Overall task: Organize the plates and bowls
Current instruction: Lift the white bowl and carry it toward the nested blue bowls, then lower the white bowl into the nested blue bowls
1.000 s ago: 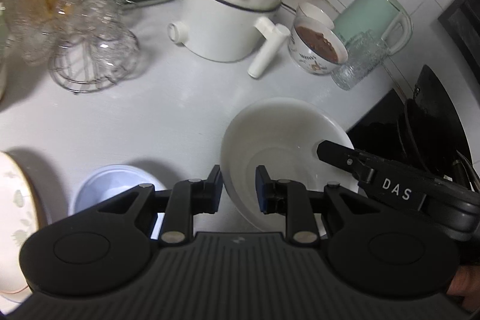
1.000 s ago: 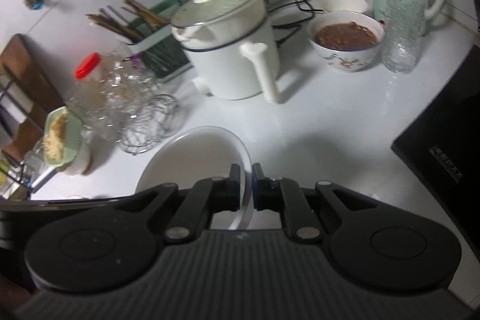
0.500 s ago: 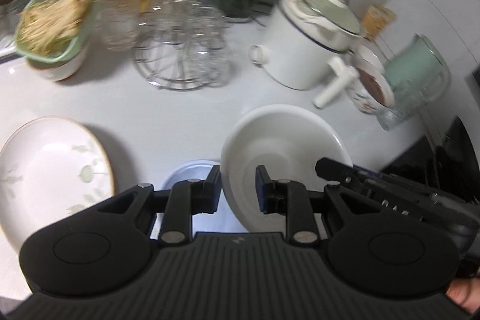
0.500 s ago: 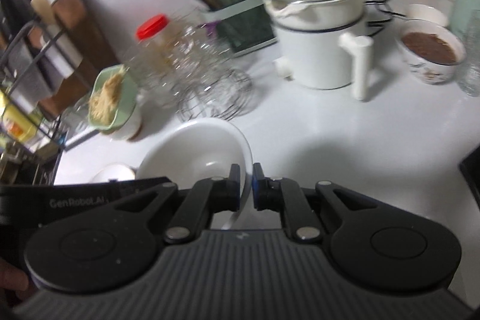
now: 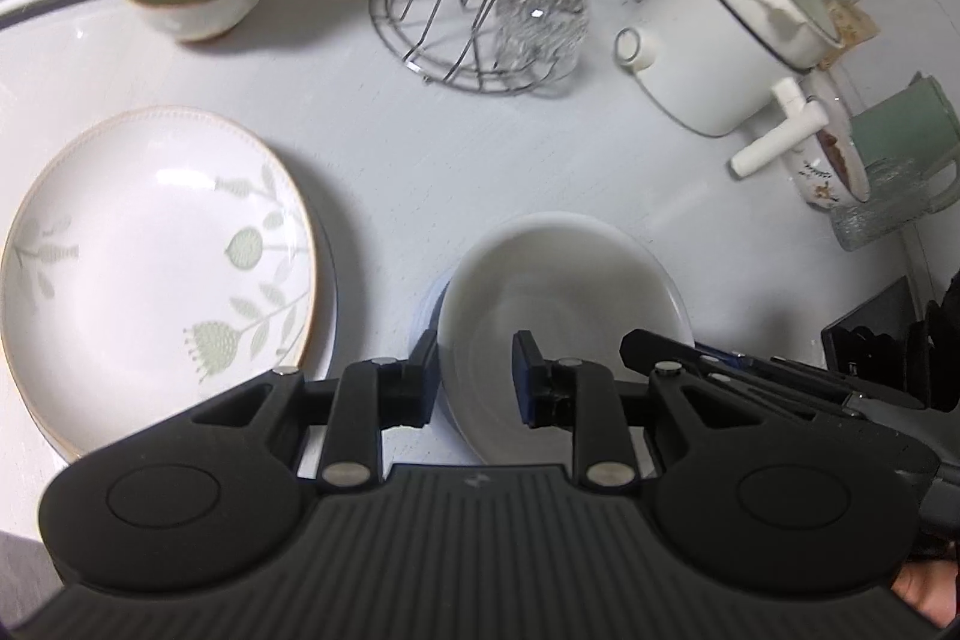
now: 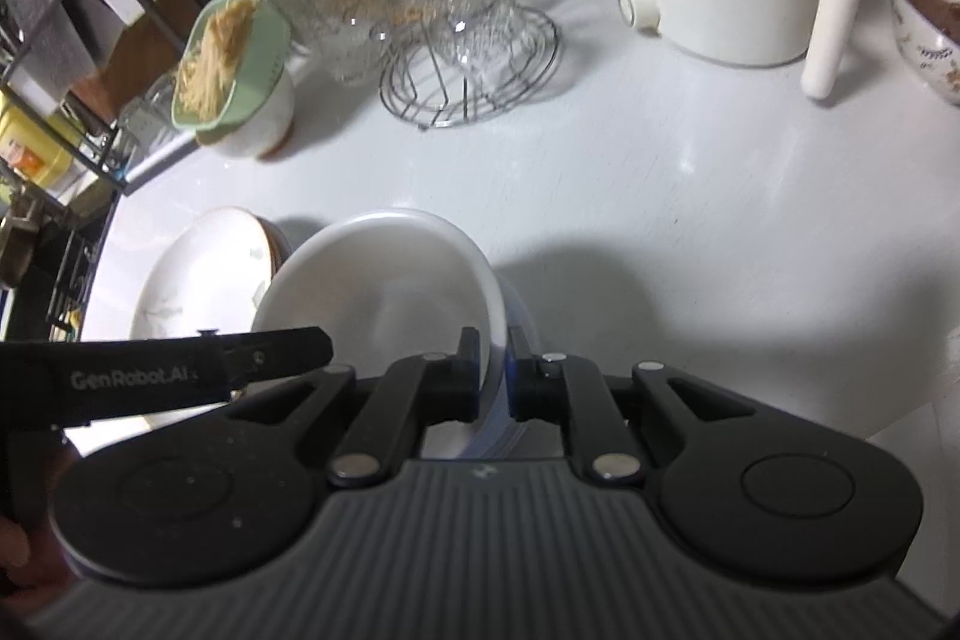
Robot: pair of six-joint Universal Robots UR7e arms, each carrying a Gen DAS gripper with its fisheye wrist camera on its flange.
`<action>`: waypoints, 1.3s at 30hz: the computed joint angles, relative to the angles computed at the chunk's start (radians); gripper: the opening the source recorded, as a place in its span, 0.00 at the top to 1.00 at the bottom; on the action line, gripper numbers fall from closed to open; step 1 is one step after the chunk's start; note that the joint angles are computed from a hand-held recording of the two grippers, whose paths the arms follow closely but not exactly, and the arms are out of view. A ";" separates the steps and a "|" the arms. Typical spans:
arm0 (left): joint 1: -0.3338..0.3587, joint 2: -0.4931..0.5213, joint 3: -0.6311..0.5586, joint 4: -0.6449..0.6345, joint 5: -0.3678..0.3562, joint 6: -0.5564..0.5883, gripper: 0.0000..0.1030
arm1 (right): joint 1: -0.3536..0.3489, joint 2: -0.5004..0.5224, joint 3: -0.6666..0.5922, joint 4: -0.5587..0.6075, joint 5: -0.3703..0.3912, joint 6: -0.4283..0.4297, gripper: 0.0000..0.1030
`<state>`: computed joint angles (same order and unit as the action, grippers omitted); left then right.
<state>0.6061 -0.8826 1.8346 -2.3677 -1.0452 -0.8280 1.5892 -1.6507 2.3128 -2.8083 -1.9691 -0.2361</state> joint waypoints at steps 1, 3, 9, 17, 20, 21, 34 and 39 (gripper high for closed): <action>0.001 0.002 0.000 0.005 -0.003 -0.001 0.73 | -0.002 0.002 0.001 0.000 -0.001 0.002 0.88; 0.003 0.005 -0.002 0.013 -0.002 -0.007 0.70 | -0.007 0.005 0.004 -0.002 -0.005 0.003 0.88; -0.004 -0.016 0.010 0.027 0.029 -0.054 0.61 | -0.021 -0.007 -0.007 -0.008 0.007 0.008 0.87; -0.012 -0.031 0.061 0.001 0.010 -0.147 0.61 | -0.039 -0.006 -0.044 0.038 0.017 -0.008 0.67; -0.012 -0.022 0.076 -0.016 0.007 -0.177 0.61 | -0.045 -0.001 -0.053 0.081 0.005 0.001 0.62; -0.012 -0.021 0.087 -0.034 0.005 -0.182 0.61 | -0.051 -0.002 -0.055 0.100 0.013 -0.005 0.63; 0.004 -0.010 0.120 -0.114 -0.007 -0.219 0.61 | -0.089 -0.003 -0.050 0.150 0.073 0.011 0.64; 0.002 0.006 0.113 -0.119 0.018 -0.231 0.61 | -0.115 0.003 -0.045 0.122 0.092 -0.013 0.63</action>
